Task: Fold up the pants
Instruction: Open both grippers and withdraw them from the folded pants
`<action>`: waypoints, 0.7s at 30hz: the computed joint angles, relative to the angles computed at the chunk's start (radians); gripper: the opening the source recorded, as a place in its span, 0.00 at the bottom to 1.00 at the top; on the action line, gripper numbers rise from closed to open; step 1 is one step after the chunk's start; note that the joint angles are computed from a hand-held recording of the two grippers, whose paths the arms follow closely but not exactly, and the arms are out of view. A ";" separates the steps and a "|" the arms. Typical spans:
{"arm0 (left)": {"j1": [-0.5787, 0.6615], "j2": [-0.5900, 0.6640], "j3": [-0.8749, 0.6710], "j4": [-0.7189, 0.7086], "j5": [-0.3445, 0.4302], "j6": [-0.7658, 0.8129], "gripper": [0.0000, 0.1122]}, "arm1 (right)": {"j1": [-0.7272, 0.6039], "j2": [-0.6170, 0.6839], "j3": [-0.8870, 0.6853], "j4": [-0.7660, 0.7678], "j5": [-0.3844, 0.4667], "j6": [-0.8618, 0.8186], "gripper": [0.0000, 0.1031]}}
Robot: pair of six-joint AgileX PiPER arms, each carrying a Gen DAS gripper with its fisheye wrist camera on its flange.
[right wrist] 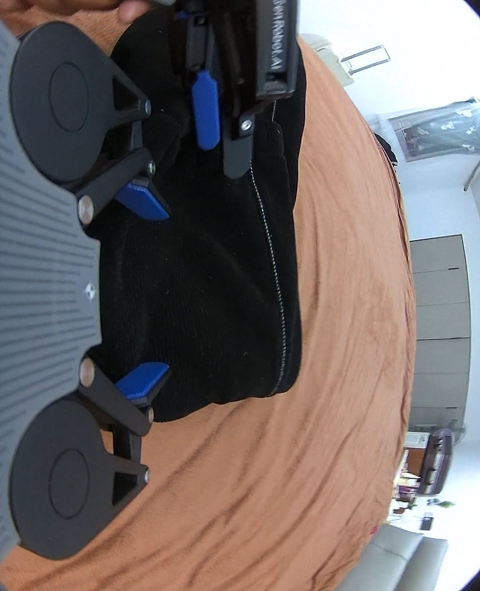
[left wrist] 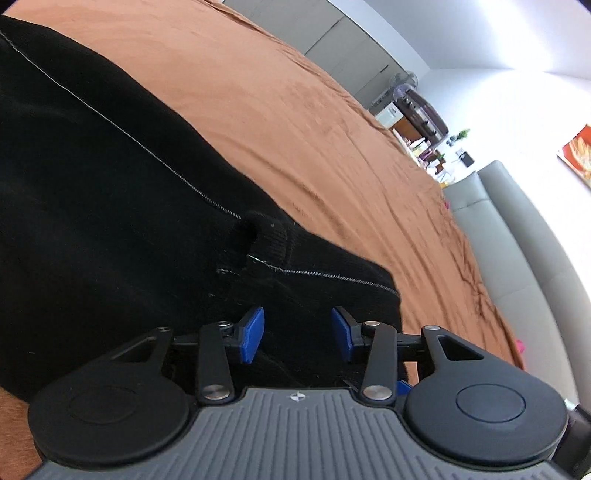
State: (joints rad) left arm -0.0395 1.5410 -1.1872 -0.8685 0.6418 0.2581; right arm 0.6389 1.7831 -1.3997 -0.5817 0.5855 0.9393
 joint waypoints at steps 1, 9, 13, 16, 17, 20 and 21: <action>0.016 -0.015 0.007 -0.008 0.005 0.009 0.53 | 0.009 -0.003 -0.003 -0.020 0.003 0.016 0.79; 0.381 -0.068 -0.006 -0.094 0.209 0.182 0.57 | 0.131 0.014 -0.098 -0.069 0.011 0.069 0.79; 0.723 0.026 -0.078 -0.206 0.414 0.248 0.67 | 0.203 0.078 -0.209 -0.046 0.035 0.016 0.80; 0.919 0.146 -0.165 -0.225 0.491 0.202 0.68 | 0.235 0.132 -0.292 0.002 0.045 -0.043 0.80; 0.970 0.185 -0.189 -0.233 0.508 0.185 0.68 | 0.245 0.153 -0.326 0.014 0.054 -0.060 0.80; 1.082 0.296 -0.249 -0.259 0.547 0.132 0.70 | 0.267 0.210 -0.417 0.053 0.083 -0.109 0.80; 1.100 0.329 -0.264 -0.266 0.554 0.107 0.70 | 0.273 0.233 -0.456 0.072 0.097 -0.134 0.80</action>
